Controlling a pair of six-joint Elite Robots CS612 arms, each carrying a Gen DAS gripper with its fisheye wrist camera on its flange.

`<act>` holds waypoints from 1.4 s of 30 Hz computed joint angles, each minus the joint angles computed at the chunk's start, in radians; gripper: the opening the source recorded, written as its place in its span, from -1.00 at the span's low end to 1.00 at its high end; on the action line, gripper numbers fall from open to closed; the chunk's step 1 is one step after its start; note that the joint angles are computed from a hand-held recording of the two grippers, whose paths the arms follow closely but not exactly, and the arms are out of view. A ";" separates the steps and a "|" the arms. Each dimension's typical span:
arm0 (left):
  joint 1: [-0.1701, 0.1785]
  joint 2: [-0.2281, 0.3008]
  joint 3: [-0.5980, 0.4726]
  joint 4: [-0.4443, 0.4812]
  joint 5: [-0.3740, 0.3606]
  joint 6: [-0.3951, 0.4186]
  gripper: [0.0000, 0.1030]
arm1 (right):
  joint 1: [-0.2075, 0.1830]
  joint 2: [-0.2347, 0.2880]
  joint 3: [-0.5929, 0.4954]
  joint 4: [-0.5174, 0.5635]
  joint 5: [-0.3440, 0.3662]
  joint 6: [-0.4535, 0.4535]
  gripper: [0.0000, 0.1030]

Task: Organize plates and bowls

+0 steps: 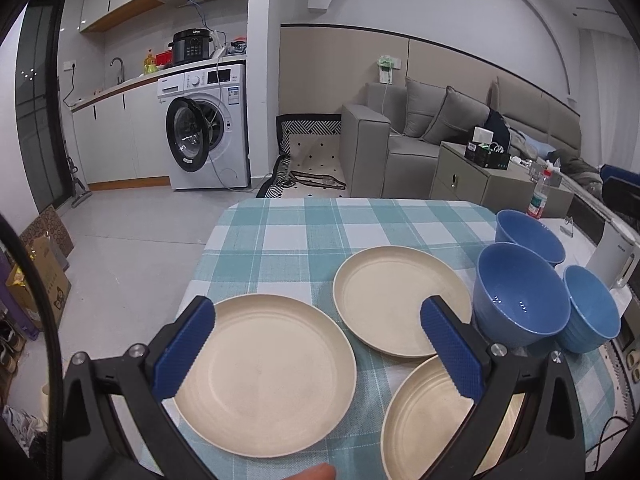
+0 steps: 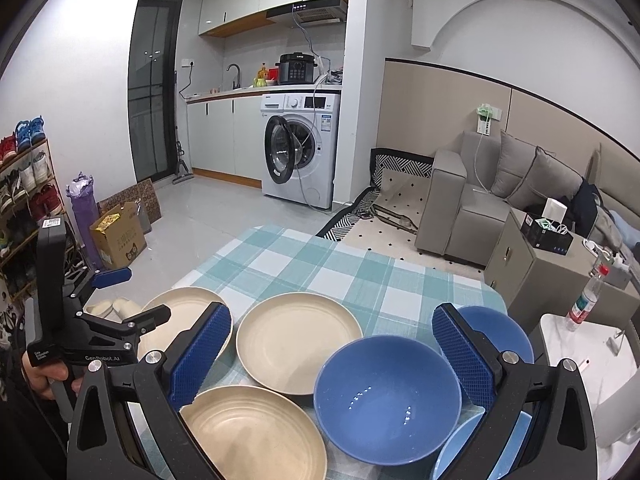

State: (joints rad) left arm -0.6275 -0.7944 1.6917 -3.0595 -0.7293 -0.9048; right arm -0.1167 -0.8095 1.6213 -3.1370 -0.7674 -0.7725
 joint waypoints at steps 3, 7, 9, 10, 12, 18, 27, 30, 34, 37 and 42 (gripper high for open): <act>0.010 0.007 -0.010 -0.007 -0.022 0.008 1.00 | 0.010 0.008 -0.018 0.014 -0.021 -0.003 1.00; 0.025 0.013 -0.015 -0.026 -0.065 0.007 1.00 | 0.021 0.019 -0.043 0.052 -0.045 -0.009 1.00; 0.029 0.017 -0.021 -0.018 -0.073 0.006 1.00 | 0.025 0.027 -0.054 0.054 -0.059 -0.009 1.00; 0.032 0.020 -0.024 -0.015 -0.078 0.008 1.00 | 0.026 0.031 -0.060 0.057 -0.063 -0.008 1.00; 0.037 0.023 -0.031 -0.001 -0.087 0.001 1.00 | 0.030 0.038 -0.073 0.069 -0.071 -0.008 1.00; 0.051 0.035 -0.051 0.018 -0.122 0.003 1.00 | 0.046 0.061 -0.120 0.133 -0.112 -0.023 1.00; 0.073 0.049 -0.077 0.024 -0.188 0.028 0.97 | 0.072 0.098 -0.196 0.222 -0.178 -0.035 1.00; 0.081 0.054 -0.084 0.017 -0.212 0.033 0.85 | 0.079 0.110 -0.217 0.249 -0.198 -0.042 1.00; 0.093 0.061 -0.091 0.008 -0.254 0.023 0.78 | 0.087 0.125 -0.243 0.283 -0.221 -0.050 1.00; 0.098 0.067 -0.099 0.004 -0.267 0.031 0.73 | 0.093 0.133 -0.257 0.300 -0.234 -0.057 1.00; 0.107 0.074 -0.117 0.028 -0.294 0.038 0.46 | 0.104 0.149 -0.290 0.344 -0.257 -0.057 0.91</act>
State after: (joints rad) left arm -0.5209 -0.7209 1.5750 -3.0310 -1.0229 -0.8665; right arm -0.0125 -0.6608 1.3310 -2.7932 -1.0240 -0.8294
